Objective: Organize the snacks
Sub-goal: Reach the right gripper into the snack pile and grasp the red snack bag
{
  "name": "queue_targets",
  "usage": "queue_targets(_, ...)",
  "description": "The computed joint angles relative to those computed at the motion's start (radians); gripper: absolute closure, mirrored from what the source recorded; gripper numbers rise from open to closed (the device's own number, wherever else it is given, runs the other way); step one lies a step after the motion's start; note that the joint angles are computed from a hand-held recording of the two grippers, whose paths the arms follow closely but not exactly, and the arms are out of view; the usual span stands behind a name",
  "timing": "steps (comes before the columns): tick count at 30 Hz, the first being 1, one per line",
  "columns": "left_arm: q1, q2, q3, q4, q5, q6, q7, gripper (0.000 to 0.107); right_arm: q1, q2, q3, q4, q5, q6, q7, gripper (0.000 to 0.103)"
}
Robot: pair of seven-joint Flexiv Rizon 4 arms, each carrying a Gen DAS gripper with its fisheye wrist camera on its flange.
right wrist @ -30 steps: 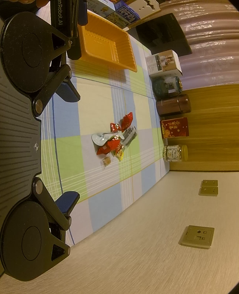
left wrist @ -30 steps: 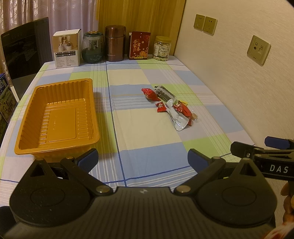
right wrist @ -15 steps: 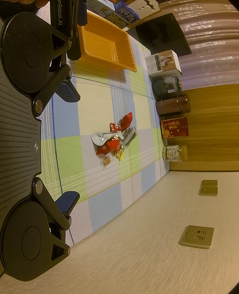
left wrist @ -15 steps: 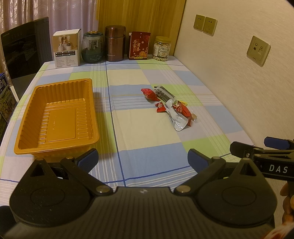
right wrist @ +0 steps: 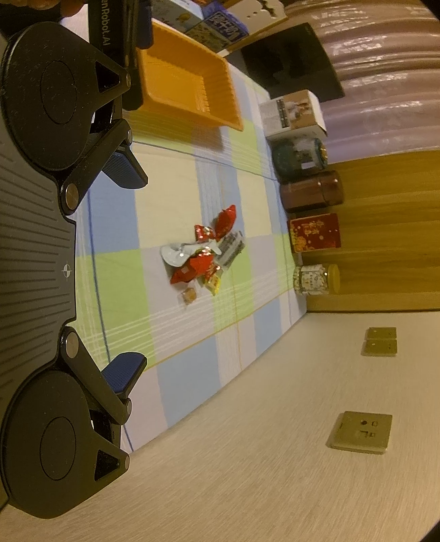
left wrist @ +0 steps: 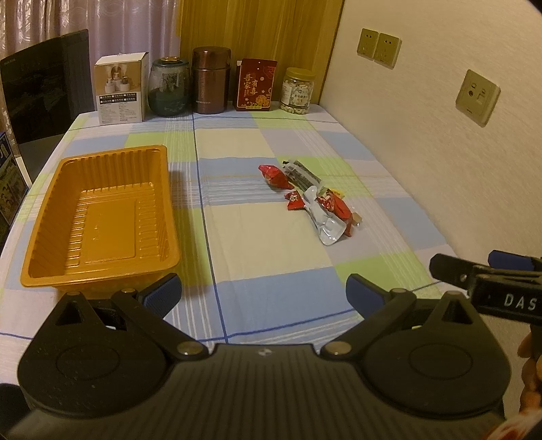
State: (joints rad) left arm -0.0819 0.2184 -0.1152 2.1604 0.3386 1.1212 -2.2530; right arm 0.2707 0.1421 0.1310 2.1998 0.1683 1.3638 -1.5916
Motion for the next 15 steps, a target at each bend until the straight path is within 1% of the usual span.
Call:
queue_targets(5,0.015,-0.068,0.008,-0.036,0.007,0.048,0.000,0.004,0.003,-0.063,-0.021,-0.057,0.036,0.020,-0.058,0.001)
queue_targets(9,0.010,-0.159,0.028,-0.087,0.016,0.107,0.010,0.004,-0.012,-0.140,-0.025,-0.144,0.141,0.018,-0.198,0.001)
queue_targets(10,0.005,-0.183,0.035,-0.100,0.015,0.120,0.014,0.004,-0.023,-0.161,-0.018,-0.171,0.183,0.012,-0.249,0.002)
queue_targets(11,0.000,-0.210,0.043,-0.117,0.018,0.134,0.015,0.004,-0.037,-0.185,-0.009,-0.205,0.232,-0.003,-0.306,0.011)
queue_targets(12,-0.006,-0.236,0.051,-0.135,0.025,0.143,0.016,0.004,-0.053,-0.208,0.001,-0.232,0.259,-0.016,-0.340,0.018)
queue_targets(15,-0.029,-0.317,0.080,-0.185,0.024,0.173,0.029,0.004,-0.108,-0.288,0.044,-0.318,0.335,-0.039,-0.445,0.021)
